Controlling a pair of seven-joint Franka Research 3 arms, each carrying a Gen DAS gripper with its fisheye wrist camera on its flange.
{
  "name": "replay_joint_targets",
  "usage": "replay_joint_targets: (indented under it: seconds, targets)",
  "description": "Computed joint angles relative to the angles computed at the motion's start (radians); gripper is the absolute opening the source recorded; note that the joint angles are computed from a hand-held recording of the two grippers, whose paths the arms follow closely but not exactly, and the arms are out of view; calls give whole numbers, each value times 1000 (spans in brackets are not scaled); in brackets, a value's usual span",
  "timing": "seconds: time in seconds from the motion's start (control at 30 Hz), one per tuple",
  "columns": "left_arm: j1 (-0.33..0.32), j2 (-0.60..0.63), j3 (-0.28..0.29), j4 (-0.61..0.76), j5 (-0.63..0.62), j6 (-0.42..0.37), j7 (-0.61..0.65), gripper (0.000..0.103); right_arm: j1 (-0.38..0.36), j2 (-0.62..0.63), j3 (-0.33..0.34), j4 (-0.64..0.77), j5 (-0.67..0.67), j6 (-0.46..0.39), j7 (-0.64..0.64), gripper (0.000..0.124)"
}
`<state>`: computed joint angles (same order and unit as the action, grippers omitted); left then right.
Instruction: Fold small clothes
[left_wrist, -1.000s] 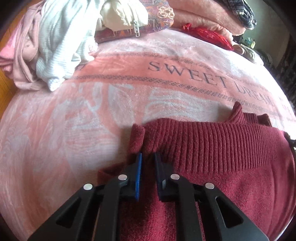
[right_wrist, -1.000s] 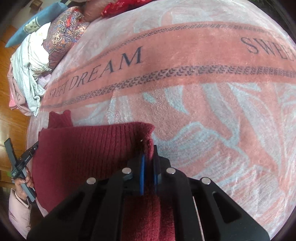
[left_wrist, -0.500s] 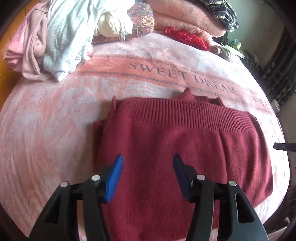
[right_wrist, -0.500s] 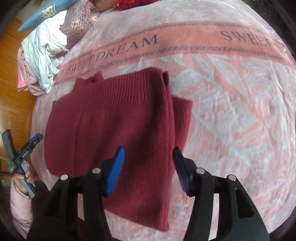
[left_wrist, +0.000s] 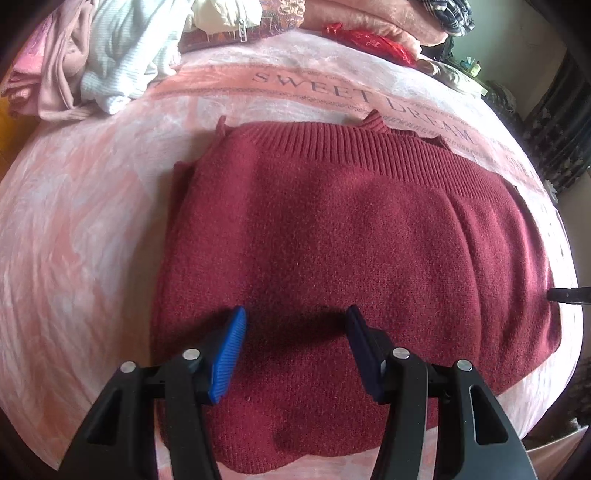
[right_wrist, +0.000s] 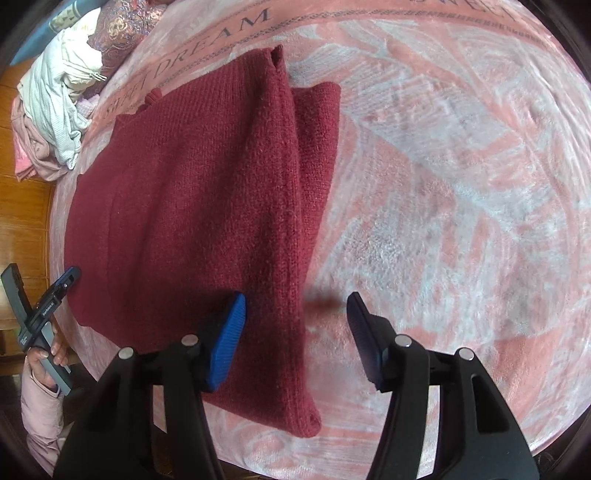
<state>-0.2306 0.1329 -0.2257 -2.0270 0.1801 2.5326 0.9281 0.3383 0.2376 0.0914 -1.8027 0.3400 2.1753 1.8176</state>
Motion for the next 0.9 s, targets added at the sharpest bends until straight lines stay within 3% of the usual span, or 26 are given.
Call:
replay_joint_targets:
  seconds: [0.13,0.23,0.3,0.9]
  targets:
    - [3,11,1,1,-3,12,13,56,2,9,2,-4,-1,4,-14,53]
    - [7,21,-1,7,-17,9,31,58,-2,7,7,-18,30,19,-33,43]
    - [12,22,-1,1,-36,20,40,58,-12,6,17,-27,85,30,-73,25]
    - [10,28,4,-25,-10,74,54,61,23,29,7,0,3,37,7,21]
